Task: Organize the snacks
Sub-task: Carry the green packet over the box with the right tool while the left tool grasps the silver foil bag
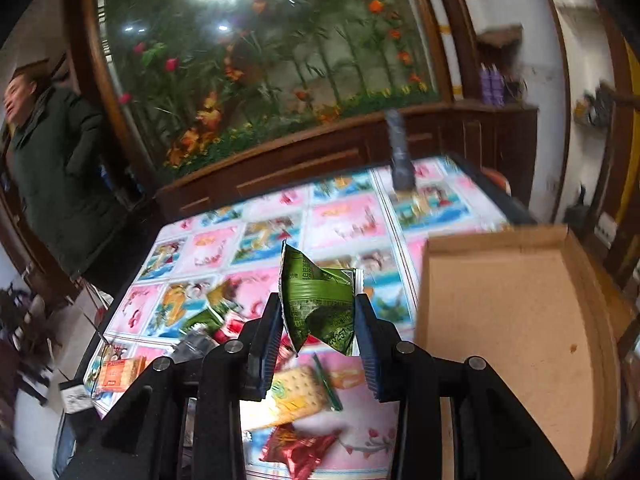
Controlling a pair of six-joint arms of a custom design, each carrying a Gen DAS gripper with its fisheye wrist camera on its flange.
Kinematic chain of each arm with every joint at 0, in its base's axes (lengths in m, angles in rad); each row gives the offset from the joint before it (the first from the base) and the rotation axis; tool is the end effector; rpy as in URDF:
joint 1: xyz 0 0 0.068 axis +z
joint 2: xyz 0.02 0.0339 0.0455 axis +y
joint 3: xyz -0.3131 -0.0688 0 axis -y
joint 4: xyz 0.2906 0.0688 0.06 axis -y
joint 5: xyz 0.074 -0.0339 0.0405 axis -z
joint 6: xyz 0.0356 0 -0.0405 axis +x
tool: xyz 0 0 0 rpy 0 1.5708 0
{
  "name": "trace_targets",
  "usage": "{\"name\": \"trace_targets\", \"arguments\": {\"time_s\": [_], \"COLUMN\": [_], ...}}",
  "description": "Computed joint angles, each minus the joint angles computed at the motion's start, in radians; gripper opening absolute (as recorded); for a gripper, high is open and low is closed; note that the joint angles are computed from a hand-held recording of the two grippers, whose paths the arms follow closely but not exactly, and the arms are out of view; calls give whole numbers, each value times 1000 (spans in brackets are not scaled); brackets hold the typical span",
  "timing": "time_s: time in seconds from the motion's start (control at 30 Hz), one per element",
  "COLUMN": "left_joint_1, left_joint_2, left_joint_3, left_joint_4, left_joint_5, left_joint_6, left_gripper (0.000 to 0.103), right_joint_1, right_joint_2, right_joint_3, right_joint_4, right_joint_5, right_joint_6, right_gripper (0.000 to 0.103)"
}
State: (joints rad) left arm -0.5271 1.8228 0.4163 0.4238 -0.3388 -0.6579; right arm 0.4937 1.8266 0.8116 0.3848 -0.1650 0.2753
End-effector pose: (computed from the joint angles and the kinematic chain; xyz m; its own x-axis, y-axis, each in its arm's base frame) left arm 0.2345 -0.1228 0.0503 -0.7616 -0.2240 -0.6081 -0.1904 0.9743 -0.1204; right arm 0.3421 0.1908 0.1369 -0.6582 -0.0497 -0.7512 -0.4212 0.8513 0.3128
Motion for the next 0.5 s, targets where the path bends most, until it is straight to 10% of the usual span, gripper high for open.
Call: {"name": "trace_targets", "arguments": {"time_s": [0.5], "left_joint_1": [-7], "left_joint_2": [-58], "left_joint_3": [-24], "left_joint_4": [11], "left_joint_5": [69], "left_joint_6": [-28], "left_gripper": [43], "right_joint_1": [-170], "right_joint_2": [88], "right_joint_3": [79], "right_joint_4": [-76], "right_joint_5": [17], "right_joint_6": [9], "right_gripper": [38]}}
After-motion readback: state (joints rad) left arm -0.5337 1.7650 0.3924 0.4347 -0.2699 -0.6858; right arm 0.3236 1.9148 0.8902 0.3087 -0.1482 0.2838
